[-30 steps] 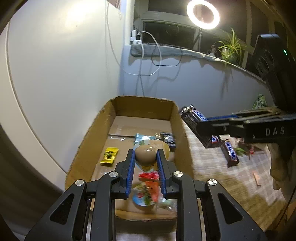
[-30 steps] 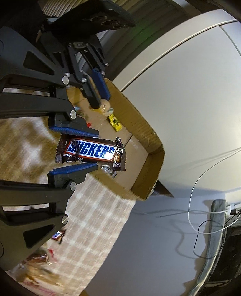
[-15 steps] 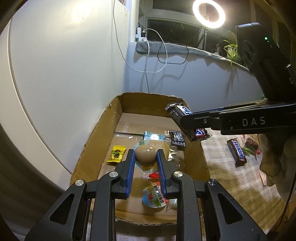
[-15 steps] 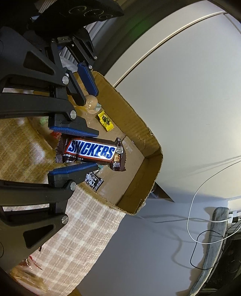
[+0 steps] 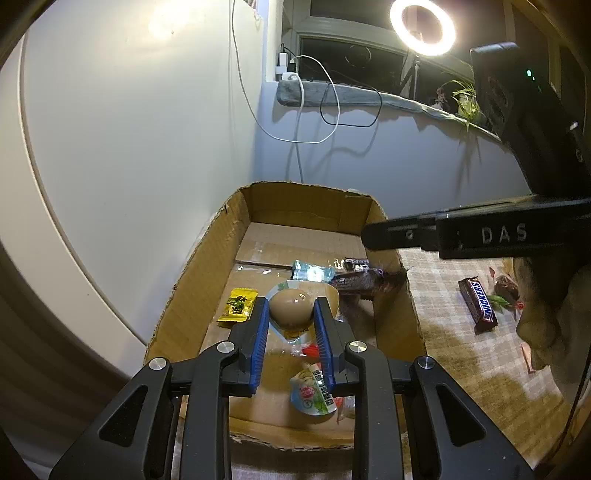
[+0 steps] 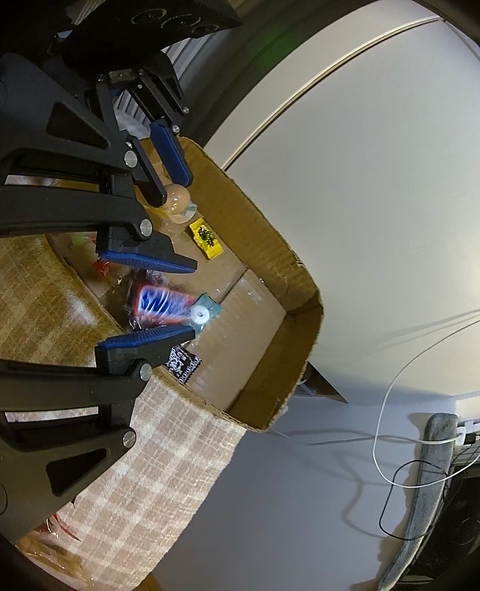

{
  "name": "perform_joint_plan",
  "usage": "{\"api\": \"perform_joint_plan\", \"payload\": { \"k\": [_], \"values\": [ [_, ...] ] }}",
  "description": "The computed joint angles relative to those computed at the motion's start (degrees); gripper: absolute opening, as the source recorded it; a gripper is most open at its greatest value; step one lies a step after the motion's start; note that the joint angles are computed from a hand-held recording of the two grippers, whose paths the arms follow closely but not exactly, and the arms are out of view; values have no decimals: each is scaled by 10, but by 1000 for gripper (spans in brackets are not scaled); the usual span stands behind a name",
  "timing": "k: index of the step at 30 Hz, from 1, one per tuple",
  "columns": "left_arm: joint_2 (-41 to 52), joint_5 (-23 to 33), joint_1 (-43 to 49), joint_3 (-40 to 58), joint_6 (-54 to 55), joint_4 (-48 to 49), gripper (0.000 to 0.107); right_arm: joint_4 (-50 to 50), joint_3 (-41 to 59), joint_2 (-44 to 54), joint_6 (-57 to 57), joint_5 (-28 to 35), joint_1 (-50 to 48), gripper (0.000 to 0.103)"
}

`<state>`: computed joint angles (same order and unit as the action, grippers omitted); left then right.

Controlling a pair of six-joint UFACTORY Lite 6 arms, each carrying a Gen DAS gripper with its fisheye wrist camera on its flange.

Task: Organize snacks
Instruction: 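Open both tools to drop the chocolate ball and Snickers bar into the box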

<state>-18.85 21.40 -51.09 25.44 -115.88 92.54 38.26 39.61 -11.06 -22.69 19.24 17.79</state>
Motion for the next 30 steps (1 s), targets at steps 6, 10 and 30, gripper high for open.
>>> {"api": "perform_joint_plan", "payload": {
  "k": [6, 10, 30],
  "values": [
    [-5, 23, -18, -2, -2, -6, 55, -58, -7, -34, 55, -6, 0, 68],
    [-9, 33, -26, -2, 10, -21, 65, -86, -12, -57, 85, -5, -2, 79],
    [-22, 114, -132, 32, 72, -128, 75, -70, -103, -270, 33, 121, -136, 89]
  ]
}}
